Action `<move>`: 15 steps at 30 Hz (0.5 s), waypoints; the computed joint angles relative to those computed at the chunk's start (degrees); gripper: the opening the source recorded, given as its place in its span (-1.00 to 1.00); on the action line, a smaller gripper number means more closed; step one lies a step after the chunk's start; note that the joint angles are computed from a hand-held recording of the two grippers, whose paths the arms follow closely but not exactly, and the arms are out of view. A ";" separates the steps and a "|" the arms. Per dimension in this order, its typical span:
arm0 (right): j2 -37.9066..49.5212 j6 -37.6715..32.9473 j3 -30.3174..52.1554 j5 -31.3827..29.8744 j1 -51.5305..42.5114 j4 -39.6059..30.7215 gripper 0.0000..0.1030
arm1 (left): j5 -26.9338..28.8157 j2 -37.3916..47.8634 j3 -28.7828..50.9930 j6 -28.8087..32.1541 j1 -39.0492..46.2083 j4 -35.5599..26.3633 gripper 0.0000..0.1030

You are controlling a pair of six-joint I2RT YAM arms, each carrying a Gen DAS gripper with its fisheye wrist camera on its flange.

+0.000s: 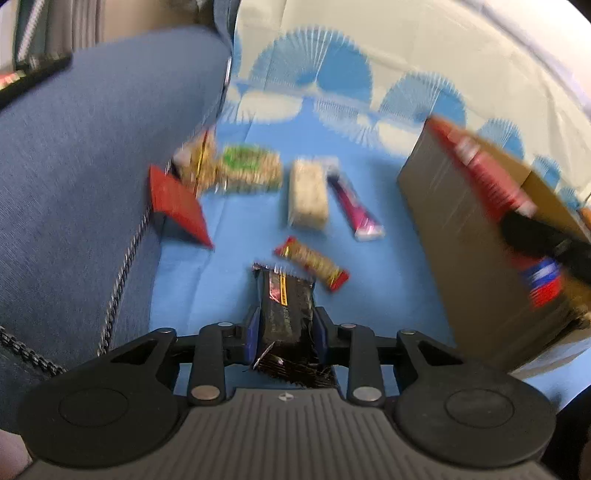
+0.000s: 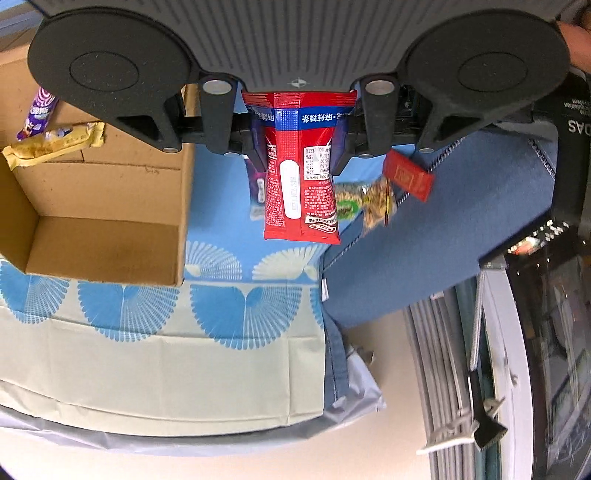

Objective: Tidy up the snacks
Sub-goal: 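Lift the red-and-white bar toward the box with the right tool while the left tool lifts the chocolate bar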

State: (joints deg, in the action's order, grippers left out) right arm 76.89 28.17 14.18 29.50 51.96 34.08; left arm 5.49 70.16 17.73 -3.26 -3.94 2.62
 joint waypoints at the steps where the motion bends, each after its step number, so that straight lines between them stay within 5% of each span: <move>1: -0.20 -0.10 -0.20 -0.32 -0.25 0.41 -0.28 | -0.48 2.57 1.54 0.12 -0.43 -1.16 -0.30; 3: -1.13 -0.43 -0.96 -0.82 -0.42 0.90 -0.28 | -2.37 5.42 2.92 -0.53 -1.59 -1.54 0.11; 6: -1.77 -1.57 -1.45 -1.33 -0.71 1.41 -0.28 | -5.38 8.70 4.10 -0.31 -4.09 -1.22 0.34; 10: -2.53 -2.48 -2.00 -2.09 -1.09 1.47 -0.28 | -11.72 12.30 4.43 1.11 -9.70 0.68 0.27; 12: -2.76 -2.54 -2.25 -2.67 -1.53 1.48 -0.27 | -12.85 12.23 2.97 1.45 -11.55 3.48 -0.15; 15: -2.67 -2.03 -2.44 -2.34 -1.58 1.42 -0.27 | -14.27 11.09 1.19 1.02 -13.27 6.11 -0.16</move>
